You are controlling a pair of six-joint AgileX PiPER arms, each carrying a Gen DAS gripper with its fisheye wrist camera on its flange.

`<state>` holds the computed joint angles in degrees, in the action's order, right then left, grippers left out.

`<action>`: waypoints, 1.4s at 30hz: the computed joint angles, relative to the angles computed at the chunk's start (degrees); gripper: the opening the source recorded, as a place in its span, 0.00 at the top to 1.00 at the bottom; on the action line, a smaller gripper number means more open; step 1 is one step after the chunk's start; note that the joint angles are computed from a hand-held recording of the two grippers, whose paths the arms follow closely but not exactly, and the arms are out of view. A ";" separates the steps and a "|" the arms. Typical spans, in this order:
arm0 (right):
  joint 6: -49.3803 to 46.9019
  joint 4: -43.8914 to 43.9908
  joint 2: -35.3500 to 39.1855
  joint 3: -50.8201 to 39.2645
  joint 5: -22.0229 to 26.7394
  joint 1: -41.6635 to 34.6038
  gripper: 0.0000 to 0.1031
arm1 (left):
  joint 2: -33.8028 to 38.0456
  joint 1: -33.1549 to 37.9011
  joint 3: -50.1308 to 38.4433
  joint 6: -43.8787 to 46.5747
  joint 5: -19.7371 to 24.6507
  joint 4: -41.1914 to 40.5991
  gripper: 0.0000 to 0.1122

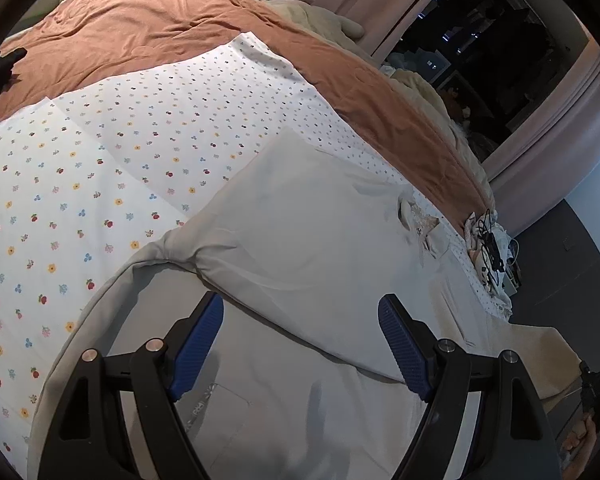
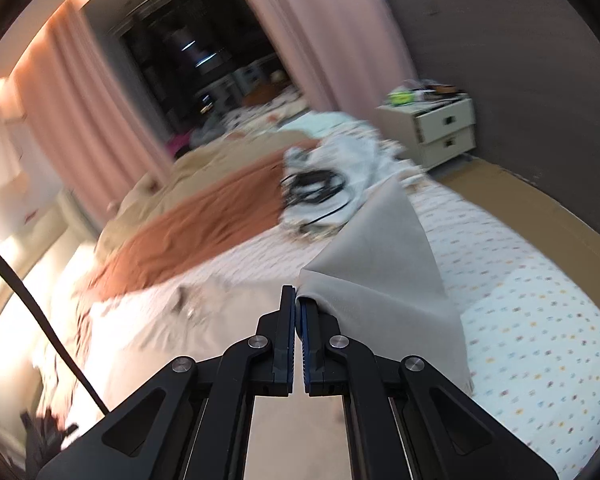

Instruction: Fold large clothes

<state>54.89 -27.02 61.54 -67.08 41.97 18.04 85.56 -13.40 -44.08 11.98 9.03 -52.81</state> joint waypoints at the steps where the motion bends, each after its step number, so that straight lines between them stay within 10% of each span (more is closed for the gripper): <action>1: 0.14 -0.51 1.07 -0.56 0.31 1.84 1.00 | 0.17 0.61 -0.08 2.75 0.66 -2.68 0.28; 18: -6.08 8.09 34.05 -13.18 -2.25 9.99 0.95 | 0.28 7.37 0.44 18.86 7.98 -19.76 0.28; 26: -9.67 13.33 25.45 -6.54 -1.52 7.16 0.39 | 0.70 7.11 -0.05 18.78 8.67 -19.83 0.28; 42: 4.09 0.02 19.13 -3.49 11.78 -0.78 0.39 | 0.60 5.43 0.12 18.05 7.09 -19.61 0.28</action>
